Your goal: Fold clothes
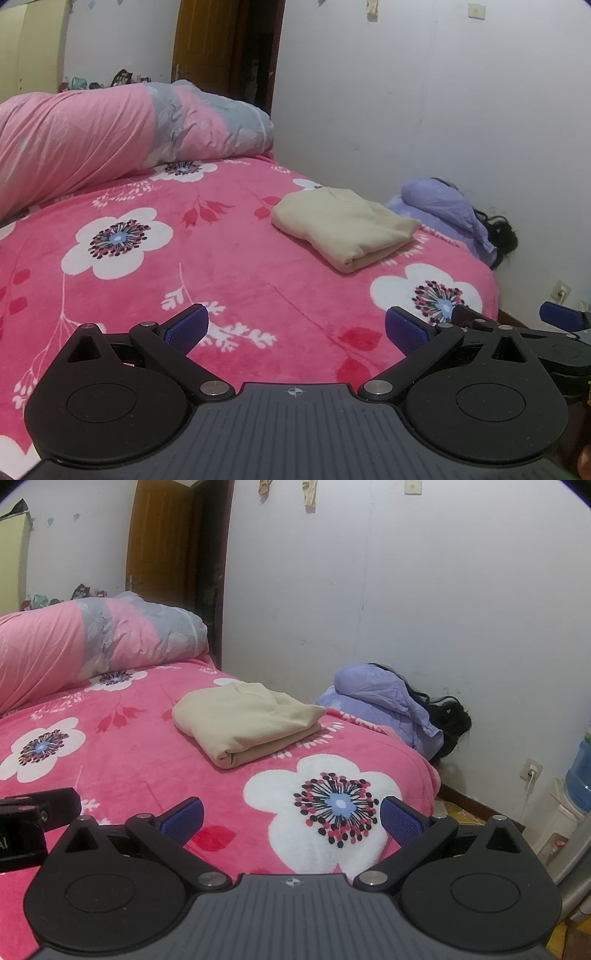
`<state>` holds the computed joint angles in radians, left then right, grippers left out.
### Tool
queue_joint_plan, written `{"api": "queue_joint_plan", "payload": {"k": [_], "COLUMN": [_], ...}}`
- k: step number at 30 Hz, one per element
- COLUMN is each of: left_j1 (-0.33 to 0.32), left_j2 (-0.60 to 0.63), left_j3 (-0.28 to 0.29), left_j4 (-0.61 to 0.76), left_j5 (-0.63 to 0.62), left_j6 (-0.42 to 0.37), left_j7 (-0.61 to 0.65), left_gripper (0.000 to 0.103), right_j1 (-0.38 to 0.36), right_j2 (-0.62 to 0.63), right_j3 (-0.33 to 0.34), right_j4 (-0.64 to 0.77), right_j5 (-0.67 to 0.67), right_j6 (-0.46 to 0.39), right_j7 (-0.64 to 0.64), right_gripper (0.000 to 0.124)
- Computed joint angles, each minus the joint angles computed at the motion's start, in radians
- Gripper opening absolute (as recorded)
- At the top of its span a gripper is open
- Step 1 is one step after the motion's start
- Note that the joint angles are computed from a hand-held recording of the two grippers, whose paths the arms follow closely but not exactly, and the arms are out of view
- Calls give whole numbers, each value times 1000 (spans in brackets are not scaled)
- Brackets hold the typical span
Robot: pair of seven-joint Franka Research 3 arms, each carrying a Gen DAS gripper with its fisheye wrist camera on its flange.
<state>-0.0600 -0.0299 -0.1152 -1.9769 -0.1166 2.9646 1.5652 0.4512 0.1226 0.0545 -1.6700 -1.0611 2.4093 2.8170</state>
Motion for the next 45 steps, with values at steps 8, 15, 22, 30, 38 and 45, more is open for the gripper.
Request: {"api": "queue_joint_plan", "payload": {"k": [8, 15, 22, 30, 38, 45], "left_j1": [4, 6, 8, 11, 12, 13], "left_j2": [5, 8, 9, 13, 13, 13], "left_j3": [-2, -3, -3, -4, -5, -5], "left_j4": [7, 9, 10, 14, 15, 15], "left_j5": [17, 25, 22, 37, 45, 42], "left_j6": [-4, -1, -2, -7, -7, -10], "left_j7": [-15, -24, -21, -39, -48, -45], "left_gripper": [103, 103, 103, 103, 103, 103], "right_j1": [3, 8, 9, 10, 13, 14], "right_j2": [11, 17, 20, 24, 27, 24], "right_j3": [-3, -8, -11, -14, -16, -15], "right_j4": [13, 20, 23, 26, 30, 26], "right_j5": [10, 11, 15, 19, 21, 22], "right_j6": [1, 2, 4, 9, 6, 6], "right_j7": [-11, -14, -19, -24, -28, -27], "right_gripper": [103, 103, 103, 103, 103, 103]}}
